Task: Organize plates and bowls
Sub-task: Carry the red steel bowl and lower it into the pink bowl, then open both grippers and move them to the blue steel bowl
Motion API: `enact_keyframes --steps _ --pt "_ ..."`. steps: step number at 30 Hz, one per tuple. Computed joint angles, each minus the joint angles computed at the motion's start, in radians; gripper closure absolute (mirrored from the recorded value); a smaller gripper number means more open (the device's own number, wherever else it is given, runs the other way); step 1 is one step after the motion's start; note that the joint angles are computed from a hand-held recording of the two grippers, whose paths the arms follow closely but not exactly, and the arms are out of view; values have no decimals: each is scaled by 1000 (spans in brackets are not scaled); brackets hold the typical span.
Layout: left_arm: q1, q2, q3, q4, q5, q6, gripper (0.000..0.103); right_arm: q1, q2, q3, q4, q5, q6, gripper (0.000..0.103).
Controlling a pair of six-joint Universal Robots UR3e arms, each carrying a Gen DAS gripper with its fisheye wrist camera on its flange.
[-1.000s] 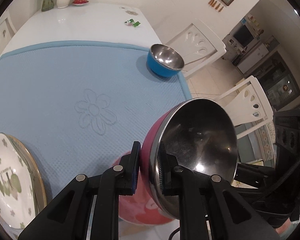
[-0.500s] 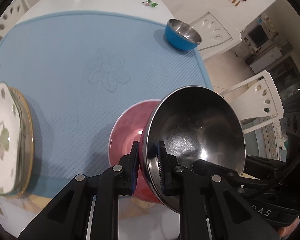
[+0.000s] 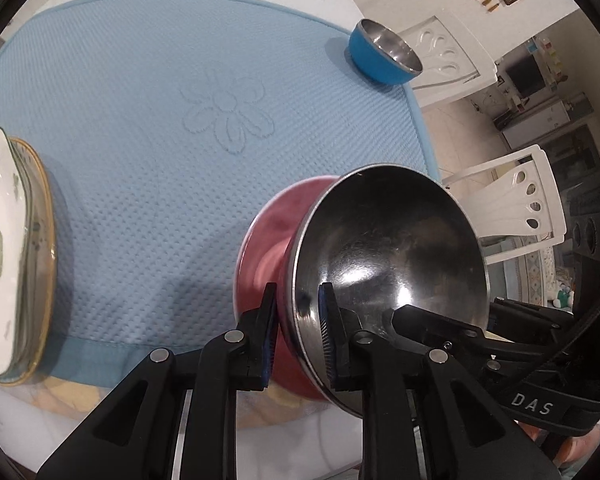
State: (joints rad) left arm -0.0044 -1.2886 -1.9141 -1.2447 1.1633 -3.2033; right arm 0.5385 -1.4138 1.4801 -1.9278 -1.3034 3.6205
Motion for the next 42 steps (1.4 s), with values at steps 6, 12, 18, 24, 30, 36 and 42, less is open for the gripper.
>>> enact_keyframes --steps 6,12,18,24,30,36,42 --pt "-12 13 37 5 83 -16 76 1 -22 10 -33 -22 -11 72" --pt "-28 12 57 -6 124 -28 76 -1 -55 43 -54 -16 -26 72" --pt "-17 36 52 -19 125 -49 76 -31 -123 108 -86 -14 -9 72" --pt "-45 76 104 54 193 -106 76 -46 -147 96 -117 -17 -15 72" --pt "-70 3 241 100 230 -117 76 -112 -187 134 -173 46 -17 71" --pt "-109 -178 437 121 229 -106 76 -150 -211 145 -209 -32 13 66" --pt "-166 -408 707 194 233 -114 33 -276 -223 161 -249 -27 0 47"
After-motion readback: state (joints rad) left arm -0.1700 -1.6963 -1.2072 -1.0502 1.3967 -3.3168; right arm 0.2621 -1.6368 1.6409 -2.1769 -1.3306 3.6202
